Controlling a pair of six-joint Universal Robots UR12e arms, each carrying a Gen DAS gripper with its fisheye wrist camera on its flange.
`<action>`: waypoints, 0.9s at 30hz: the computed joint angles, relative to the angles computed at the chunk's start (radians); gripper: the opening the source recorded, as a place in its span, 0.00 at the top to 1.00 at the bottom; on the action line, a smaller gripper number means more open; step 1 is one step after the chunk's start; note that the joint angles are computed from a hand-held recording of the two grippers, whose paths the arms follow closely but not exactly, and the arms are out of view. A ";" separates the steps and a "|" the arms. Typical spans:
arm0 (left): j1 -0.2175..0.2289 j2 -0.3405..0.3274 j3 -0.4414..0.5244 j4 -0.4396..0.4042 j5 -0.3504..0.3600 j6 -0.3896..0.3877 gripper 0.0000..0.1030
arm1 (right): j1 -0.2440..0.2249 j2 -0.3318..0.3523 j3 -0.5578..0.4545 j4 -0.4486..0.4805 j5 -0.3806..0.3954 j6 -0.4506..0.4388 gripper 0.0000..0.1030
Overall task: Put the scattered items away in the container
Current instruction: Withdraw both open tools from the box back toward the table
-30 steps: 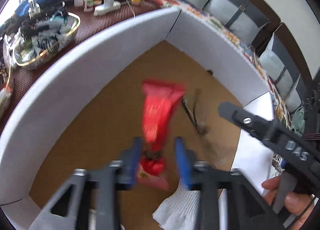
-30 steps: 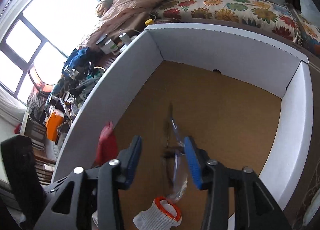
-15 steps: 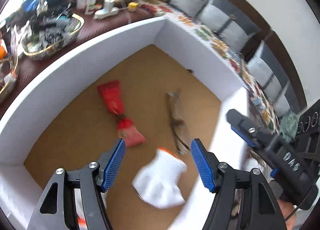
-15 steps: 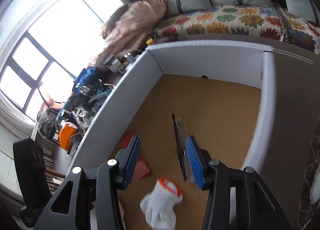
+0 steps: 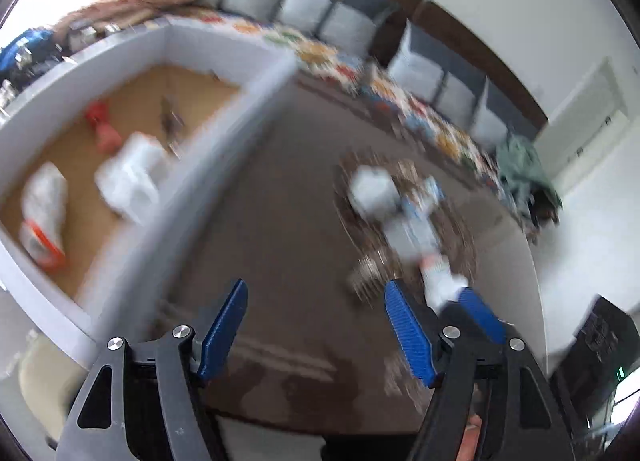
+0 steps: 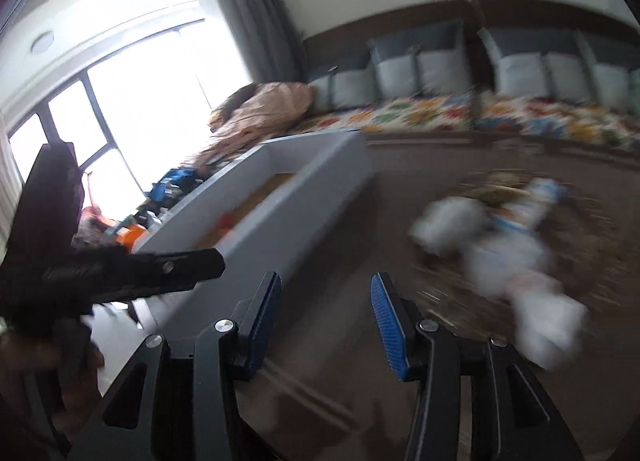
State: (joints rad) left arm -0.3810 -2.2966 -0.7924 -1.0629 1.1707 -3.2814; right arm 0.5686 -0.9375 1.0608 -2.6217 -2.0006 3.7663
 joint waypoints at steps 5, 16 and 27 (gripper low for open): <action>-0.063 0.029 -0.108 -0.001 0.040 0.061 0.32 | 0.018 -0.130 0.232 0.034 -0.105 0.139 0.53; -0.137 0.080 -0.241 0.117 0.155 0.333 0.32 | 0.009 -0.199 0.373 -0.010 -0.141 0.317 0.53; -0.095 0.053 -0.208 0.092 0.132 0.122 0.32 | -0.012 -0.195 0.372 0.058 -0.065 0.354 0.53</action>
State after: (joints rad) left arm -0.4765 -2.2439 -1.0006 -0.9710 1.3026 -3.1595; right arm 0.5567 -1.1322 1.4326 -2.5633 -2.0660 4.1204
